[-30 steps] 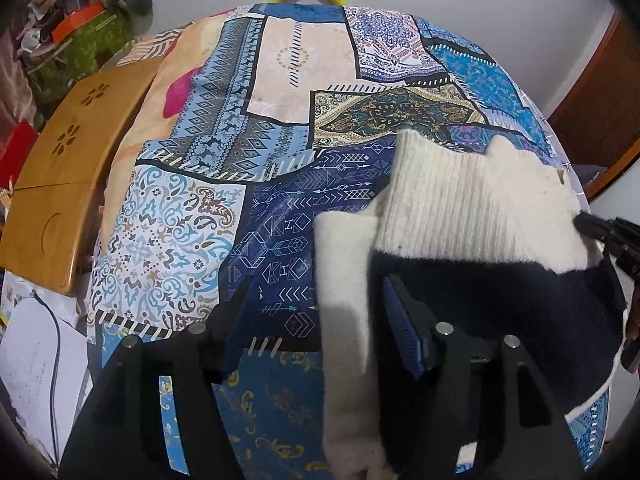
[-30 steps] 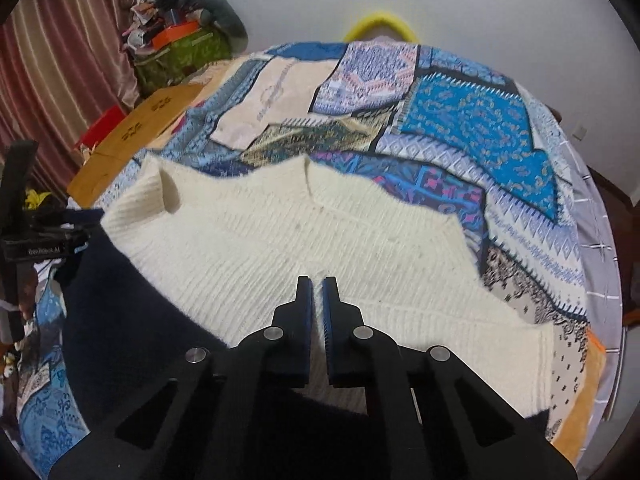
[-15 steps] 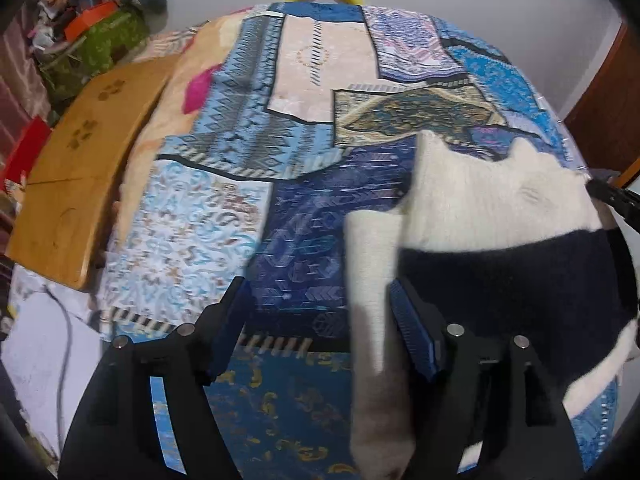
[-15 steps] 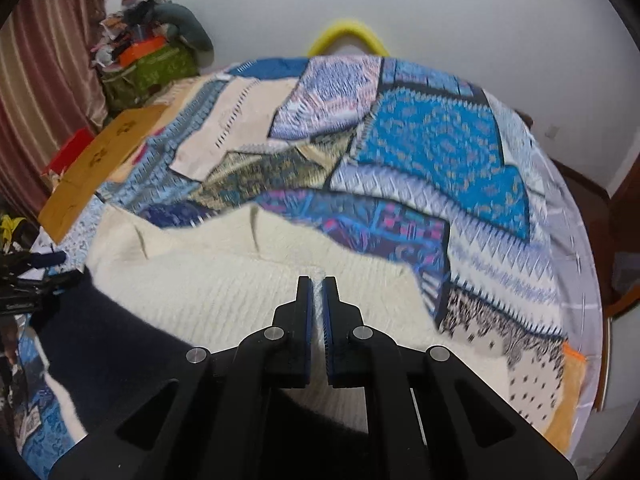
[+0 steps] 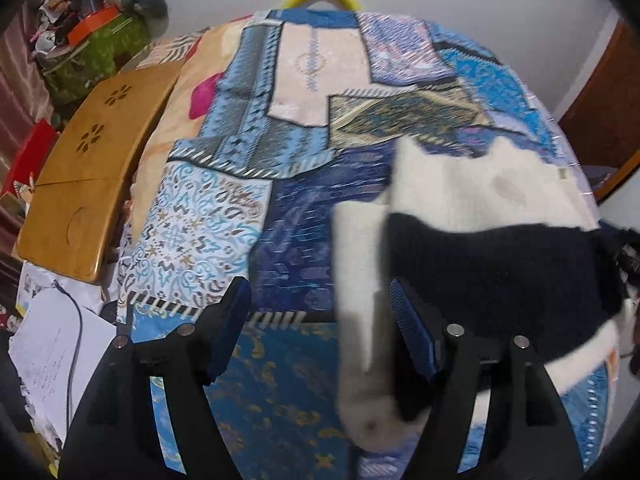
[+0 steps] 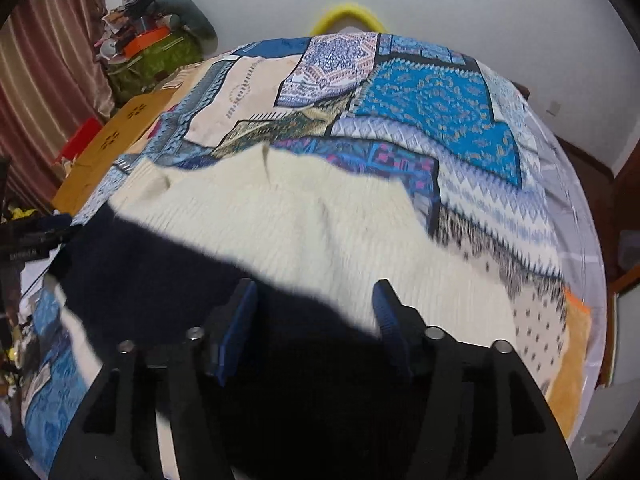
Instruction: Fold small clothes
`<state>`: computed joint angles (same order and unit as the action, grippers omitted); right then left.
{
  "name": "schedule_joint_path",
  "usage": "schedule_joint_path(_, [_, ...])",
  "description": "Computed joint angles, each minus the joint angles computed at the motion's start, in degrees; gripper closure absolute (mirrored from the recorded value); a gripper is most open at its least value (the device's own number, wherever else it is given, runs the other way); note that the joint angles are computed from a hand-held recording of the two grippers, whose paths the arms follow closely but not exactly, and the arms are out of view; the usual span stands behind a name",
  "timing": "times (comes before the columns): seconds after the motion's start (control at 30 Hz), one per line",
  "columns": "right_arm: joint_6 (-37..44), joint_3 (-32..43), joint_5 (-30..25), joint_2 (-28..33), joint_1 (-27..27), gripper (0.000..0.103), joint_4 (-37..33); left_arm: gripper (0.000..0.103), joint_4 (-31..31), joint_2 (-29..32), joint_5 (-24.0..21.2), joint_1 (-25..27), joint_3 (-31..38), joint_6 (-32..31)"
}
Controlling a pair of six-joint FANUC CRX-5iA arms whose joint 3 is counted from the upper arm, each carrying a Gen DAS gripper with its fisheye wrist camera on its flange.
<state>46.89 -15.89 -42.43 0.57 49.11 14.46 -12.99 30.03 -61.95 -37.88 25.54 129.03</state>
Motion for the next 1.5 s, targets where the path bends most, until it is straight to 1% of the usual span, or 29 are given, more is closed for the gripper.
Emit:
schedule_joint_path(0.07, [0.1,-1.2,-0.6,-1.4,0.2,0.044,-1.6,0.030,0.1,-0.3,0.7,-0.8,0.3,-0.6])
schedule_joint_path(0.1, [0.0,-1.8,-1.0,-2.1,0.3,0.044,-2.3,0.027,0.7,-0.3,1.1,-1.1,0.4,-1.2])
schedule_joint_path(0.17, [-1.6,-3.6,-1.1,-3.5,0.5,0.043,-2.2,0.026,1.6,-0.2,1.8,-1.7,0.6,-2.3])
schedule_joint_path(0.2, [-2.6,-4.7,-1.1,-4.4,0.5,0.043,-2.1,0.026,1.6,0.1,1.6,-2.1,1.0,-2.6])
schedule_joint_path(0.27, [-4.4,-6.6,-0.7,-6.2,0.5,0.040,-2.0,0.025,1.4,1.1,0.6,-2.8,2.0,-3.2])
schedule_joint_path(0.37, [-8.0,-9.4,-0.9,-8.8,0.7,0.038,-0.4,0.025,1.3,2.6,-1.7,-3.4,3.2,-3.0])
schedule_joint_path(0.47, [-10.7,-11.8,-1.2,-11.3,0.9,0.038,0.4,0.024,1.2,2.5,-1.7,-3.2,1.8,-1.7])
schedule_joint_path(0.57, [-14.0,-14.2,-1.5,-13.8,1.3,0.037,2.1,0.016,0.2,1.0,-0.4,-3.0,-1.0,1.0])
schedule_joint_path(0.67, [-18.2,-16.8,-2.6,-15.9,2.1,0.037,5.0,0.014,-0.3,-0.5,0.2,-2.6,-3.4,2.8])
schedule_joint_path(0.73, [-20.2,-18.2,-3.3,-17.1,2.4,0.037,6.4,0.014,0.1,-1.4,0.8,-2.1,-4.9,3.8])
schedule_joint_path(0.83, [-23.6,-19.7,-6.0,-18.0,3.0,0.037,9.3,0.014,-0.4,-2.6,0.9,-2.2,-6.2,5.2])
schedule_joint_path(1.0, [-25.0,-21.0,-8.0,-19.9,3.0,0.037,9.6,0.014,-1.8,-3.6,-0.3,-2.7,-6.4,7.3])
schedule_joint_path(1.23, [-27.4,-21.4,-8.7,-22.4,5.0,0.037,13.2,0.015,-2.6,-6.0,-0.7,-3.4,-7.1,10.6])
schedule_joint_path(1.37, [-28.3,-20.8,-7.2,-22.5,6.4,0.037,16.0,0.014,-1.0,-8.2,1.3,-3.4,-9.2,12.4])
schedule_joint_path(1.47, [-28.6,-20.1,-5.2,-21.9,7.4,0.037,17.8,0.014,2.1,-10.3,5.3,-3.0,-12.6,12.9])
schedule_joint_path(1.5, [-28.6,-19.9,-4.4,-21.5,7.7,0.037,18.0,0.014,2.8,-10.5,6.0,-3.0,-13.1,13.2])
